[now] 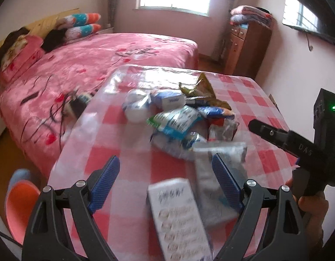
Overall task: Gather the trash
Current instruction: 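Return both tools to the table over the remaining trash, then grasp the red snack wrapper with the right gripper while the left gripper grasps the white-blue tissue pack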
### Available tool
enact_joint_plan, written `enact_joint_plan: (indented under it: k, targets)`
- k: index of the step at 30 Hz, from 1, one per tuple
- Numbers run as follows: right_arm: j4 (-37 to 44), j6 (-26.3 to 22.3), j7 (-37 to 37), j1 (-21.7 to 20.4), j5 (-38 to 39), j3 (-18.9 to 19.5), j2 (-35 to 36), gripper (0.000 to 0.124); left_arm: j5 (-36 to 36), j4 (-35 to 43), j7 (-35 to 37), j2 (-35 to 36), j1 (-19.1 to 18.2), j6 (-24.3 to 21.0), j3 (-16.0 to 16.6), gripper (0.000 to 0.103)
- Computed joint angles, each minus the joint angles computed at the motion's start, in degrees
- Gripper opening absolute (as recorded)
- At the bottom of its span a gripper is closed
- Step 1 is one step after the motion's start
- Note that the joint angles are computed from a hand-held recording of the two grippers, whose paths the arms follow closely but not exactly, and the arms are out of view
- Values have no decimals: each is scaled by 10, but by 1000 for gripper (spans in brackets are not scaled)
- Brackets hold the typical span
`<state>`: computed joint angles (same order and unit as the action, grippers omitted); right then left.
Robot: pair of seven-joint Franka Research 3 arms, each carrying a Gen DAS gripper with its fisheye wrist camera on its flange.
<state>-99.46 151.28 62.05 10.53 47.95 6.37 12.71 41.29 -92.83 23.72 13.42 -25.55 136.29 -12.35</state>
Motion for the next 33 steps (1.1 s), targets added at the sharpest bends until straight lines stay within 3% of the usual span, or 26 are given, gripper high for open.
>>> enact_joint_plan:
  k: [9,15,29,33]
  targets:
    - [86,-78,22,-20,-12,5,69,64,-67,183,176,133,-4,-43,13,87]
    - [111,-88,42,-14,-44,6,94,59,-130,277,261,203,-2,-84,26,87]
    - [133,-87,53,-7,-87,12,115,53,-221,405,356,301,6,-127,37,87]
    - [135,-80,64,2,-110,7,118,45,-235,412,356,308,6,-121,39,77]
